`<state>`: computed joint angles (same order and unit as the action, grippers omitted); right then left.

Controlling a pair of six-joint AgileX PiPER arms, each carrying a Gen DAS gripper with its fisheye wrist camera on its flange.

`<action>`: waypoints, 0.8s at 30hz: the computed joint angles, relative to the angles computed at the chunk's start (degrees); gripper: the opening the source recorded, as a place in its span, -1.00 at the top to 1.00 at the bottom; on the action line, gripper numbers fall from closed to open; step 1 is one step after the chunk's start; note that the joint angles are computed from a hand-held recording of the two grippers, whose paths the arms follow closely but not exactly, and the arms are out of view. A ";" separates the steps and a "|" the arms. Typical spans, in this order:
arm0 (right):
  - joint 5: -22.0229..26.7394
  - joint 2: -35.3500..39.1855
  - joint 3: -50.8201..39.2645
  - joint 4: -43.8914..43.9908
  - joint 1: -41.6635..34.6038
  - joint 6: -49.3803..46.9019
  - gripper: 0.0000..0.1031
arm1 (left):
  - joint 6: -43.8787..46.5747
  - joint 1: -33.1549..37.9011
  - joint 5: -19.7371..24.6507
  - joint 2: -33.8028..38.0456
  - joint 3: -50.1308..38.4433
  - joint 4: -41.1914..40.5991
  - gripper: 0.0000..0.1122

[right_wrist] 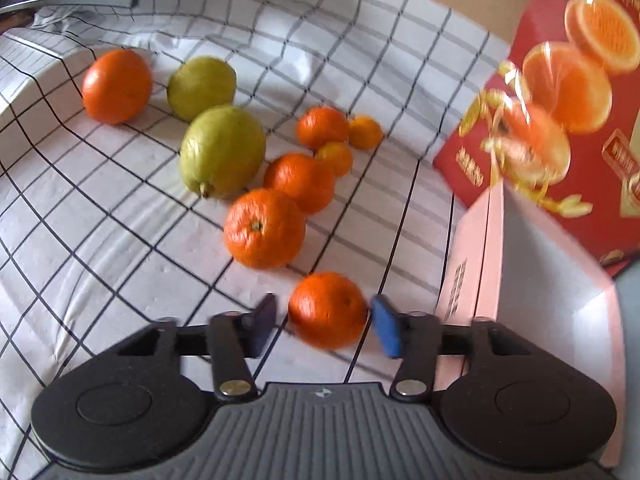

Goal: Organize fruits
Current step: 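Grasp a tangerine with the left gripper while the right gripper grasps another tangerine, then carry both tangerines over the pink box and open the left gripper to drop its tangerine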

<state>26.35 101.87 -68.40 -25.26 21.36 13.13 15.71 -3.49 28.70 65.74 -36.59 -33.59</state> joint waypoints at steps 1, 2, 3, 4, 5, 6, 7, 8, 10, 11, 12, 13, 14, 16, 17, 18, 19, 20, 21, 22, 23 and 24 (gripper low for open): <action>-0.49 -1.06 1.12 2.04 -0.45 -1.29 0.19 | 0.11 -0.55 -0.07 0.40 -0.31 -0.02 0.12; -0.54 -2.09 1.67 5.59 -1.09 -4.15 0.19 | 0.08 -1.23 -0.16 0.67 -0.54 0.12 0.12; -1.14 -4.17 3.40 9.33 -1.70 -6.89 0.19 | 0.05 -2.05 -0.26 1.09 -0.90 0.21 0.12; -1.27 -6.18 4.81 13.43 -2.37 -10.27 0.19 | 0.15 -3.02 -0.37 1.64 -1.34 0.13 0.12; -1.23 -8.79 6.68 19.03 -3.32 -15.11 0.19 | 0.37 -3.94 -0.48 2.19 -1.73 -0.02 0.12; -1.00 -11.31 8.48 23.52 -4.16 -19.07 0.19 | 0.30 -5.16 -0.64 2.91 -2.28 0.05 0.11; -0.99 -14.21 10.81 26.54 -4.96 -21.86 0.19 | 0.36 -6.52 -0.81 3.64 -2.79 0.02 0.11; -0.92 -16.53 12.63 27.28 -5.31 -22.66 0.19 | 0.47 -7.93 -0.96 4.43 -3.37 -0.11 0.11; -1.28 -22.09 17.67 26.99 -6.43 -23.16 0.19 | 0.69 -10.73 -1.15 6.08 -4.68 -0.28 0.11; -1.28 -24.05 19.50 26.36 -7.22 -22.82 0.19 | 0.24 -12.36 -1.33 6.99 -5.50 0.12 0.11; -0.99 -25.99 21.23 25.18 -8.08 -21.70 0.19 | -0.29 -13.85 -1.43 8.03 -6.52 0.63 0.11; -0.62 -27.96 23.04 24.21 -9.29 -20.65 0.19 | -0.81 -15.35 -1.43 9.20 -7.80 1.14 0.11; -0.40 -29.66 24.70 23.58 -10.56 -19.98 0.19 | -1.10 -16.61 -1.39 10.34 -9.13 1.37 0.11; -0.16 -32.46 27.34 22.39 -13.23 -18.75 0.19 | -0.42 -18.29 -0.43 13.13 -13.03 0.80 0.11; 0.11 -33.49 28.14 23.06 -15.18 -19.41 0.19 | 0.16 -18.96 0.23 14.81 -15.59 0.39 0.11; 0.29 -34.63 29.06 24.73 -17.55 -20.93 0.19 | 1.01 -19.61 0.87 16.74 -18.64 -0.16 0.11; 0.48 -35.63 29.80 27.69 -20.33 -23.88 0.19 | 1.36 -20.45 1.22 18.75 -21.86 -0.25 0.12; 0.57 -36.51 30.54 30.71 -22.88 -27.30 0.19 | 1.44 -21.36 1.56 21.01 -25.58 0.07 0.11; 0.80 -37.42 31.13 33.26 -25.41 -30.18 0.19 | 1.28 -22.22 2.16 23.58 -29.84 0.75 0.11; 0.82 -38.18 31.69 35.46 -27.73 -32.78 0.19 | 0.75 -23.08 2.99 26.38 -34.53 1.88 0.11; 0.69 -38.61 32.17 37.55 -29.60 -35.31 0.19 | -0.49 -24.17 3.69 29.12 -39.21 3.67 0.11; 0.80 -39.06 32.56 40.41 -32.01 -38.65 0.19 | -2.01 -25.25 4.57 32.21 -44.46 5.98 0.11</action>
<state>27.15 62.81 -35.84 15.14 -10.65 -25.52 13.70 -28.74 33.27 97.95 -81.05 -27.62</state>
